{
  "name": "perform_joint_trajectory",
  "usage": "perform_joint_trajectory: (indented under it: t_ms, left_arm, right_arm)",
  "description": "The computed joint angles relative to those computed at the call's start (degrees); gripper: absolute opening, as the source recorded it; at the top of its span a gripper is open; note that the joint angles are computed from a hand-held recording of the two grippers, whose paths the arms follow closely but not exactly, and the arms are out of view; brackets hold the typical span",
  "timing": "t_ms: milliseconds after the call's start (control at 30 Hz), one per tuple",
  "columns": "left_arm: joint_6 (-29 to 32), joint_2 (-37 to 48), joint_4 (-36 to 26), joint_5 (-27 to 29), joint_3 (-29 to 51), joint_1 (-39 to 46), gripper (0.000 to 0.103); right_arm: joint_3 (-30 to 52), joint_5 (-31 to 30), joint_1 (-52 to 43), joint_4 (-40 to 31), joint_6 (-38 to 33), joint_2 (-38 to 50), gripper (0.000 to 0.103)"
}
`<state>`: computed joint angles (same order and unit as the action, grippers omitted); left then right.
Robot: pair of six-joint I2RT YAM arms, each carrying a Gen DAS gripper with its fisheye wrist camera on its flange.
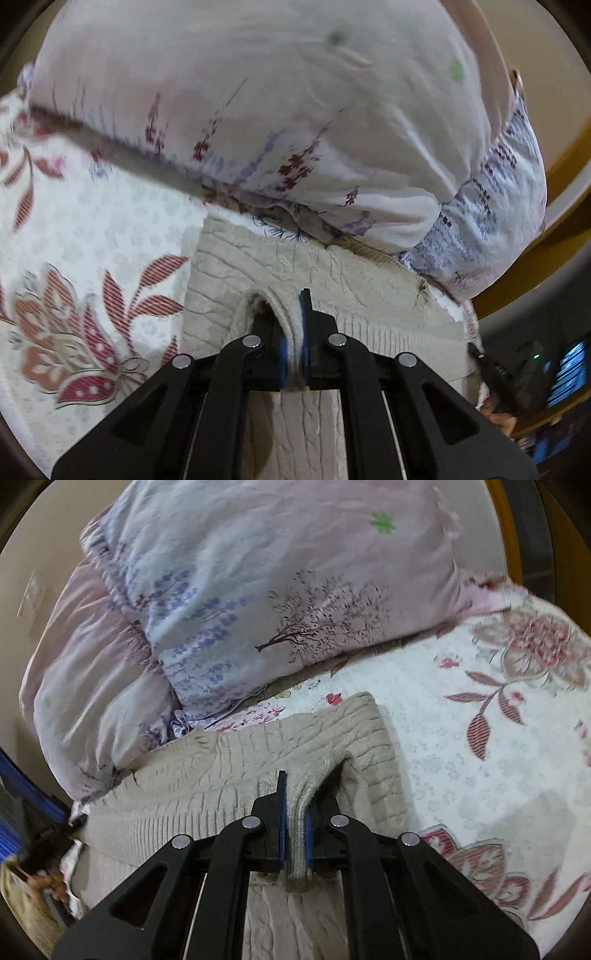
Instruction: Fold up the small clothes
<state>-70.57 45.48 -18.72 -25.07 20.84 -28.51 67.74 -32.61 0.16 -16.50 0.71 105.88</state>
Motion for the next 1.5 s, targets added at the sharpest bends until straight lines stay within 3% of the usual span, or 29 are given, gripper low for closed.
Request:
perform_joint_trajectory:
  t_ms: [100,167,300,367,533,633,833,1033,1100,1167,1233,1500]
  left_arm:
    - [0.8,-1.01,4.26,4.26,-2.26,3.59,0.007]
    - [0.97,-1.13,6.74,6.49,-3.18,5.61,0.013]
    - [1.42,0.6,11.75,9.19,-3.02,9.35,0.032]
    - [1.35,0.74,12.38,8.22,-2.3,9.85,0.046]
    - [2.19,-2.03,6.99,2.31,0.48,5.69,0.049]
    - [0.74,-2.83,-2.93,-5.36,3.74,-1.6,0.049]
    - [-11.48,-1.15,-20.5,-16.67,7.26,-17.53,0.047]
    - [-19.54,3.43,-24.28,-18.09,7.37,-25.13,0.037]
    - [-20.52,4.88,-23.86,-17.2,6.99,-25.56,0.03]
    - [-21.05,5.27,-22.92,-15.95,5.92,-25.49,0.017]
    - [-20.88,5.32,-21.99,-14.99,5.17,-25.28,0.009]
    - [-25.64,4.21,-28.27,-16.82,6.68,-30.3,0.006]
  right_arm:
    - [3.5,-2.74,0.01,-2.11,3.35,2.69,0.015]
    - [6.83,-5.61,-0.03,-3.52,6.43,5.35,0.046]
    - [9.24,-6.78,1.19,-0.29,13.16,7.72,0.053]
    - [9.48,-6.8,1.47,1.01,14.8,7.78,0.056]
    - [5.85,-4.96,0.97,3.07,12.26,2.34,0.056]
    - [2.66,-3.12,-0.78,2.93,7.52,-2.15,0.056]
    - [-1.43,-0.32,-4.38,-1.82,-3.25,-6.28,0.046]
    - [-4.79,0.78,-6.19,-4.01,-8.4,-6.34,0.041]
    - [-5.37,1.84,-5.81,-4.65,-9.74,-5.93,0.032]
    - [-6.48,3.94,-5.26,-3.93,-10.79,-6.29,0.016]
    - [-7.44,3.26,-5.58,-3.18,-11.07,-7.09,0.012]
    - [-12.02,2.41,-7.42,-3.23,-11.07,-14.12,0.009]
